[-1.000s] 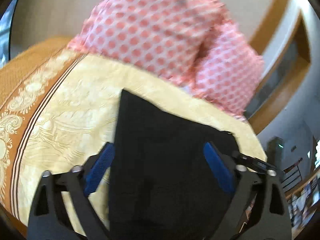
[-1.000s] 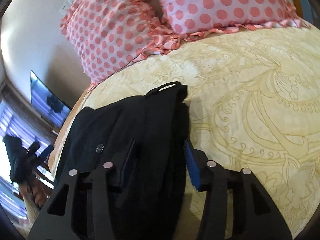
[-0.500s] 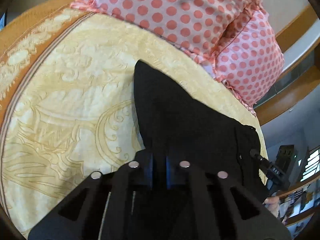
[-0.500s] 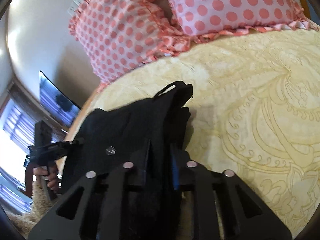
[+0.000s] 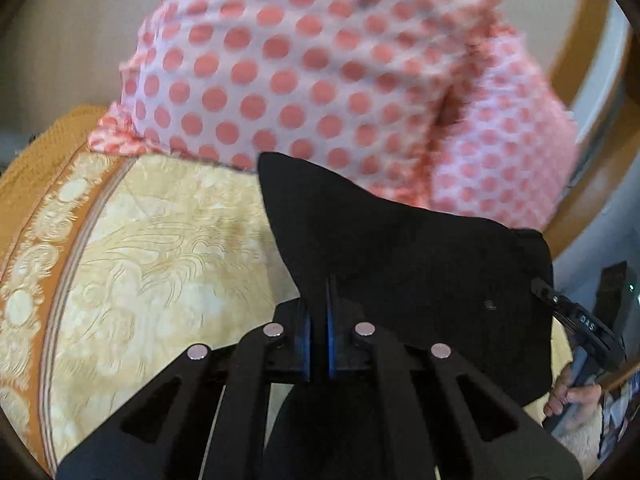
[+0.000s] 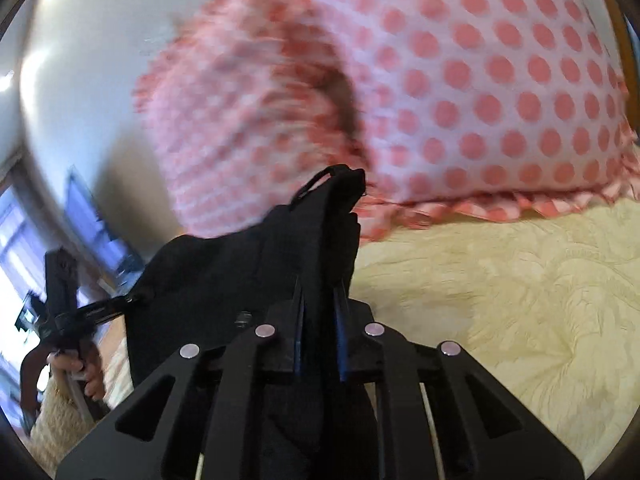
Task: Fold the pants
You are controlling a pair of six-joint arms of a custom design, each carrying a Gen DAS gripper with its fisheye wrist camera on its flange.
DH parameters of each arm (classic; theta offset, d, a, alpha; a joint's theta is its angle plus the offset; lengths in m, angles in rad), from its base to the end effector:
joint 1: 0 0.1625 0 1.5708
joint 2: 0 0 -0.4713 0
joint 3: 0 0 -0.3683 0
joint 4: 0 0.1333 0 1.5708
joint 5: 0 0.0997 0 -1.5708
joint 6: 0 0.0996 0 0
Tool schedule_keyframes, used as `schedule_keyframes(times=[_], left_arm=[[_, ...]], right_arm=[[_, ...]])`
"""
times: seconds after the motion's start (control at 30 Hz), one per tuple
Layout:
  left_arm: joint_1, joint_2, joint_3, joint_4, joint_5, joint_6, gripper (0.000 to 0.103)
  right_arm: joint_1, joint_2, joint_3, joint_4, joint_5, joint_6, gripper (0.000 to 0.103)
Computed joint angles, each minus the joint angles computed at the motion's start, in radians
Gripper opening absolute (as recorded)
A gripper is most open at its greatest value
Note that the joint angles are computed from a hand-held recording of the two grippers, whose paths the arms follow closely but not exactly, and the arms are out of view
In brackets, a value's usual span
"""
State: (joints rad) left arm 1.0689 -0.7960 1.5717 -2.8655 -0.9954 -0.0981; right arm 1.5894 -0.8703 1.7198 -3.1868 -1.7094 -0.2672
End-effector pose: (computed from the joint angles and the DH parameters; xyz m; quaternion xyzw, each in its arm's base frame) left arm -0.1823 -0.7220 0.2183 0.1145 0.9226 -0.3161 0.1893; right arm 0.1323 -0.6849 0.2443 0.1061 -0.9195 0.3622 0.1100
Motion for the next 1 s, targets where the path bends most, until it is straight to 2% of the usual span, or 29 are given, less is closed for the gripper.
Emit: schedule_keyframes(times=[0.1,0.13,0.17,0.23,0.3,0.33,0.37,0.4,0.43,0.47,0.57,0.67,0.7,0.77,0.83,0.93,1.0], left_arm=[[0.039,0.062,-0.093,0.142,0.012,-0.074,0.008],[0.041,0.072,-0.098,0.151,0.025,-0.072,0.009],[0.037,0.079,-0.091,0.129,0.053,-0.058,0.013],[0.027,0.069,-0.069,0.097,0.069,-0.045,0.019],[0.008,0.042,-0.017,0.022,0.100,-0.031,0.029],[-0.007,0.025,0.025,-0.049,0.120,-0.002,0.036],[-0.026,0.006,0.074,-0.124,0.129,0.036,0.055],[-0.038,-0.008,0.111,-0.176,0.129,0.061,0.062],[-0.054,-0.024,0.150,-0.218,0.119,0.081,0.062],[-0.066,-0.039,0.181,-0.231,0.097,0.088,0.064],[-0.087,-0.079,0.257,-0.198,-0.012,0.073,0.076],[-0.082,-0.080,0.276,-0.127,-0.072,0.063,0.082],[-0.083,-0.069,0.274,-0.111,-0.053,0.065,0.083],[-0.077,-0.035,0.258,-0.059,0.009,0.044,0.083],[-0.077,-0.020,0.264,-0.113,0.019,0.066,0.090],[-0.087,-0.009,0.267,-0.121,0.053,0.031,0.091],[-0.097,-0.028,0.293,-0.126,0.078,-0.007,0.091]], right_arm=[[-0.023,0.052,-0.063,0.104,-0.099,0.087,0.013],[-0.029,0.053,-0.054,0.083,-0.086,0.090,0.015],[-0.028,0.051,-0.049,0.075,-0.089,0.088,0.018],[-0.009,0.040,-0.040,0.070,-0.145,0.080,0.025],[0.016,0.023,-0.001,-0.007,-0.190,0.048,0.026],[0.025,0.008,0.033,-0.051,-0.179,0.028,0.027],[0.029,-0.020,0.078,-0.080,-0.132,0.011,0.035],[0.033,-0.038,0.108,-0.088,-0.098,0.003,0.041],[0.038,-0.051,0.136,-0.095,-0.071,-0.007,0.053],[0.048,-0.063,0.169,-0.098,-0.052,-0.029,0.055],[0.067,-0.069,0.211,-0.064,-0.050,-0.067,0.055],[0.062,-0.061,0.223,-0.031,-0.070,-0.045,0.055],[0.049,-0.058,0.217,0.000,-0.071,-0.014,0.055],[0.014,-0.066,0.231,-0.014,0.012,0.041,0.055],[0.002,-0.073,0.235,-0.011,0.047,0.098,0.055],[-0.014,-0.089,0.252,-0.021,0.095,0.182,0.055],[-0.009,-0.107,0.288,-0.072,0.091,0.204,0.056]])
